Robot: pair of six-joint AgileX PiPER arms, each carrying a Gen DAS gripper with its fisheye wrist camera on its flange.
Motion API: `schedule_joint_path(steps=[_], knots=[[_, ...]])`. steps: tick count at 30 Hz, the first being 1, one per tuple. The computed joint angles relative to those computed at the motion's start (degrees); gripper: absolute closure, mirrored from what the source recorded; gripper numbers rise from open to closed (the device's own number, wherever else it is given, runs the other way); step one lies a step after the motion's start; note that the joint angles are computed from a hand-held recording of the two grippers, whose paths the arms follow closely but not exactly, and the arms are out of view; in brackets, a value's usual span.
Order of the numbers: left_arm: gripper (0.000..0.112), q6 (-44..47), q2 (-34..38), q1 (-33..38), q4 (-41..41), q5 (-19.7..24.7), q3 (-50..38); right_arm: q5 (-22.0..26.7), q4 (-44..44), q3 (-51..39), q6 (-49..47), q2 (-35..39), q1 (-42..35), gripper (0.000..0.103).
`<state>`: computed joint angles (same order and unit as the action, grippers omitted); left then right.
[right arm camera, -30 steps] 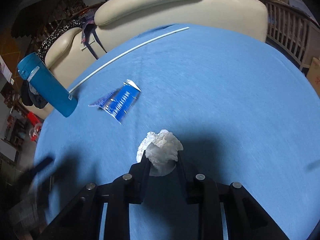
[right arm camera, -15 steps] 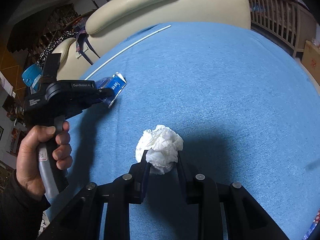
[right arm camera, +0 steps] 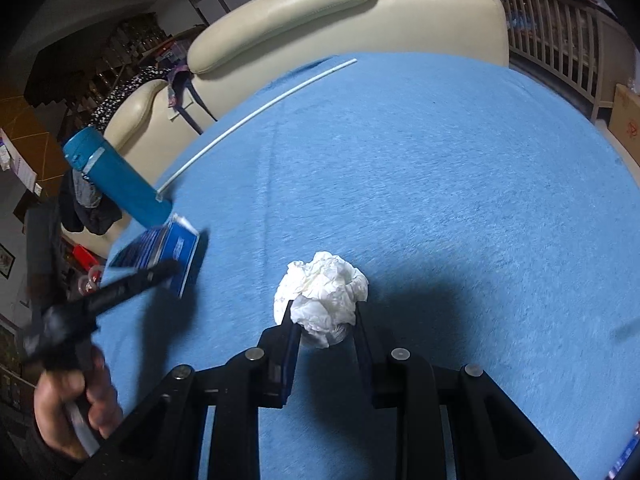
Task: Collect trash
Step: 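Grasp the white tissue with the right gripper while the left grasps the blue packet, then carry the white tissue toward the red basket with the right gripper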
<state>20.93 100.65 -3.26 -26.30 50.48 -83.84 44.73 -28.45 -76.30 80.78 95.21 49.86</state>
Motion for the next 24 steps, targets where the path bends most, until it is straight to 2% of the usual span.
schedule_joint_path(steps=[4, 10, 11, 18, 24], knots=[[0.109, 3.6, -7.5, 1.9, -2.1, -2.0, 9.8, 2.7, -3.1, -0.7, 4.0, -1.0, 3.3, 0.076], [0.109, 6.7, -13.0, 3.9, -4.2, -2.7, 17.0, 8.5, -6.9, -1.9, 9.0, -2.6, 8.6, 0.077], [0.109, 7.8, -15.6, 4.9, -4.5, -2.1, 19.2, 9.6, -7.6, -2.2, 9.7, -2.8, 9.7, 0.077], [0.109, 9.0, -22.5, 4.8, -4.1, -2.8, 24.7, 13.4, -10.1, -2.3, 13.8, -4.0, 14.1, 0.077], [0.109, 8.4, -27.5, 5.0, -3.0, -1.3, 26.9, 15.6, -11.9, -1.7, 17.4, -4.7, 17.9, 0.077]])
